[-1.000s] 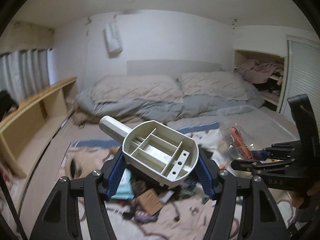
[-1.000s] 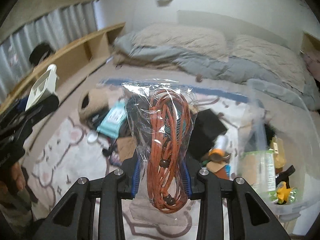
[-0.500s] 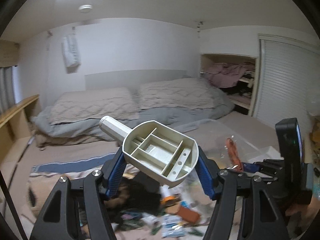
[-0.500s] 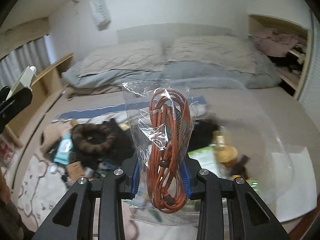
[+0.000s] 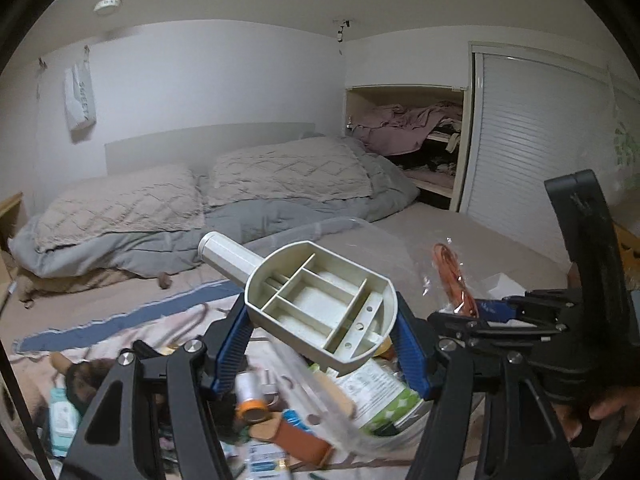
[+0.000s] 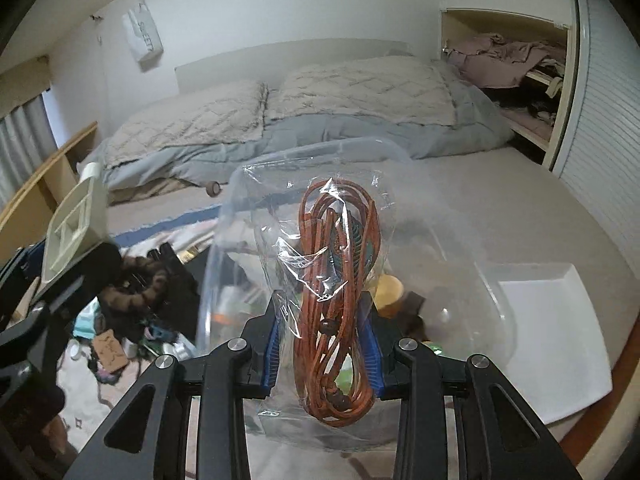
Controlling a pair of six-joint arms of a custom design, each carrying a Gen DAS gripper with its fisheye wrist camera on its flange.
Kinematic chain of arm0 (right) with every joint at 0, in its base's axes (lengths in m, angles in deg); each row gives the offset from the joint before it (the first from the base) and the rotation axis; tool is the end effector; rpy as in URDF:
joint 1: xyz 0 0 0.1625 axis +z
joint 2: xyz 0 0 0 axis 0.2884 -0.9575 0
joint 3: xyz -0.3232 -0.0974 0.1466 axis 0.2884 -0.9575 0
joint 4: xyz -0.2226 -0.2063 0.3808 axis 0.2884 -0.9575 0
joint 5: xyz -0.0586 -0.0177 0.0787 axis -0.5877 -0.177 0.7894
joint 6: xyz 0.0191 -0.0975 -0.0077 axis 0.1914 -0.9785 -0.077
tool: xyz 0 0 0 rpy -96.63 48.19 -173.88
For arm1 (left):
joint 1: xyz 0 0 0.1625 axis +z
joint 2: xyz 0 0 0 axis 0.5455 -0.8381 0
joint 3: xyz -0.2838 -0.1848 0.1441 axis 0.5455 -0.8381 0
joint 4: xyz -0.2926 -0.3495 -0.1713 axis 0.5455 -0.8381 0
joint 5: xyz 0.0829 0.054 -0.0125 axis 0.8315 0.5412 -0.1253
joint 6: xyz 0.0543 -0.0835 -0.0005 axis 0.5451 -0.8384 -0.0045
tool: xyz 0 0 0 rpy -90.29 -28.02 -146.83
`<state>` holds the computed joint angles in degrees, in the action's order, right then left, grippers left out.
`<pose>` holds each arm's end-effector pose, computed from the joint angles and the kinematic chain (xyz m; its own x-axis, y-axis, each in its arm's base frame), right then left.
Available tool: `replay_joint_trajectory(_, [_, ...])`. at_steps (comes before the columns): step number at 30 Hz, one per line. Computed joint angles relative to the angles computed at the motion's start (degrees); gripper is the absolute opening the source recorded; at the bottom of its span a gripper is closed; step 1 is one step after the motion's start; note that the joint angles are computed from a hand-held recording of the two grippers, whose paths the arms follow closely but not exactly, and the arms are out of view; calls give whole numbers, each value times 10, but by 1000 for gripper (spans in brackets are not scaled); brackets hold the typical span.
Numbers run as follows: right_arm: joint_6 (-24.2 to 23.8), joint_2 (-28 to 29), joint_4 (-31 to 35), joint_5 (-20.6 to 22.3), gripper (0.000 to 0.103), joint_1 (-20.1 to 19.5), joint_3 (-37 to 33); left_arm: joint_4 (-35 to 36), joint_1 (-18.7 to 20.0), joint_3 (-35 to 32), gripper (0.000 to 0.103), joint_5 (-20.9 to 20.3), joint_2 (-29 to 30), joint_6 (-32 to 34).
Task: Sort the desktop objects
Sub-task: 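Carry both items to the clear bin and open right gripper to drop the bag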
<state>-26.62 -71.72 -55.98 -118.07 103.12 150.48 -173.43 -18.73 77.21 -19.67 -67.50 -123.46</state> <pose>0.3249 -0.4131 0.3137 -0.6977 -0.3621 0.6182 -0.6500 0.6828 -0.3336 -0.4190 -0.3416 0.2398 -0.7406 0.0111 -0.6719 0.6089 0.4339 -0.6640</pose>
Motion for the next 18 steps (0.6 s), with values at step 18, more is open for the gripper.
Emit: replay_joint_trajectory(18, [56,92,79,-22,35,-56,-65,-147,44,0,66,10,50,55])
